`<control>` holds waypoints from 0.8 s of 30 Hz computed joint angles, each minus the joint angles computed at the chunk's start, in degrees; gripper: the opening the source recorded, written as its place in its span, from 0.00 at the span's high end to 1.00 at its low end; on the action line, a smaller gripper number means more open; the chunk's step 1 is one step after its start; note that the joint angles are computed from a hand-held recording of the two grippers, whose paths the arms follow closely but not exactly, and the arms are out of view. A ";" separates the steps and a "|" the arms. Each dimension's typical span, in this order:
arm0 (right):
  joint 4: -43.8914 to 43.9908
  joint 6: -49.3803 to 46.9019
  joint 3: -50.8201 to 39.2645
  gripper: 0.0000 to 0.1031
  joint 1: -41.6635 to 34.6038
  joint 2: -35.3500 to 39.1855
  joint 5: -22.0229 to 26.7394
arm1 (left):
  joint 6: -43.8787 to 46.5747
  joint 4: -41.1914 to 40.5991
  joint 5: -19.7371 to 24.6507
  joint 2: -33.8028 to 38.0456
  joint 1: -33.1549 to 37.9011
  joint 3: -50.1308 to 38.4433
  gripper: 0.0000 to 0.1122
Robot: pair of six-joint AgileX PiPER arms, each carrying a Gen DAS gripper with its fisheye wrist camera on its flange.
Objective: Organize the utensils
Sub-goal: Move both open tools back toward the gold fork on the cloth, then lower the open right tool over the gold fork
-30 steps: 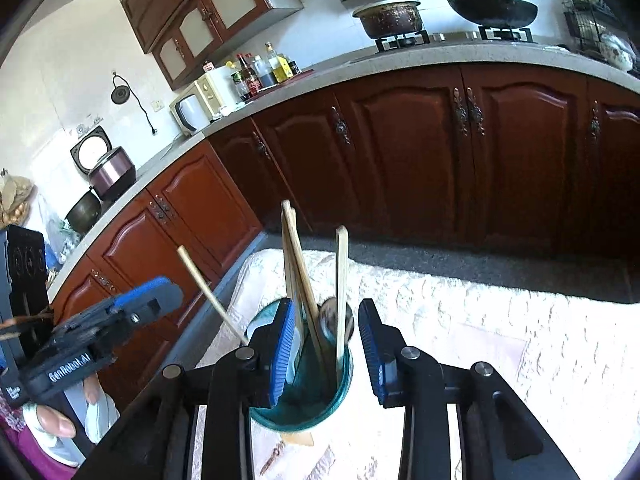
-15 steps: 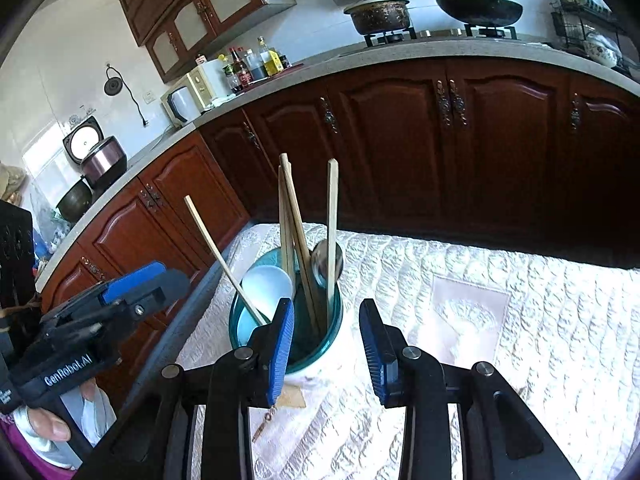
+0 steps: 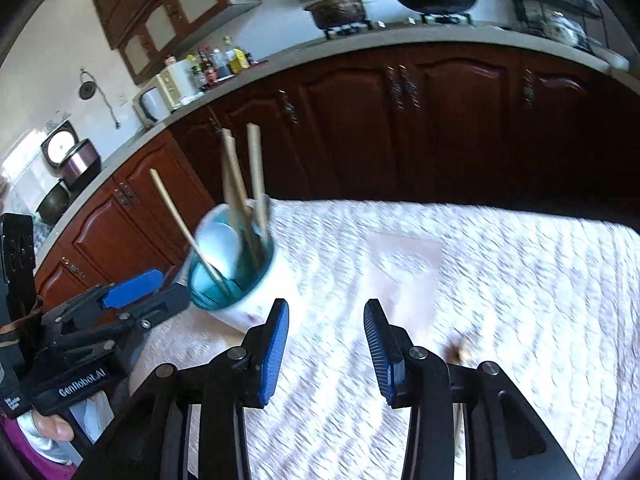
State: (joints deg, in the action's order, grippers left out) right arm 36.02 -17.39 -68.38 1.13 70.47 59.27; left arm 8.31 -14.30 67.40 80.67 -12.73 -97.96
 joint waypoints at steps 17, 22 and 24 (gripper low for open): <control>1.62 -21.13 17.17 0.69 -25.82 -1.12 7.78 | -3.21 -1.71 1.75 3.03 -6.94 5.80 0.51; 0.04 -20.08 19.97 0.75 -20.71 1.61 1.76 | -4.18 -0.91 1.71 4.32 -9.50 6.45 0.51; -0.44 -19.17 20.10 0.78 -18.25 3.48 -0.71 | -4.01 -0.85 1.72 4.67 -9.83 6.54 0.51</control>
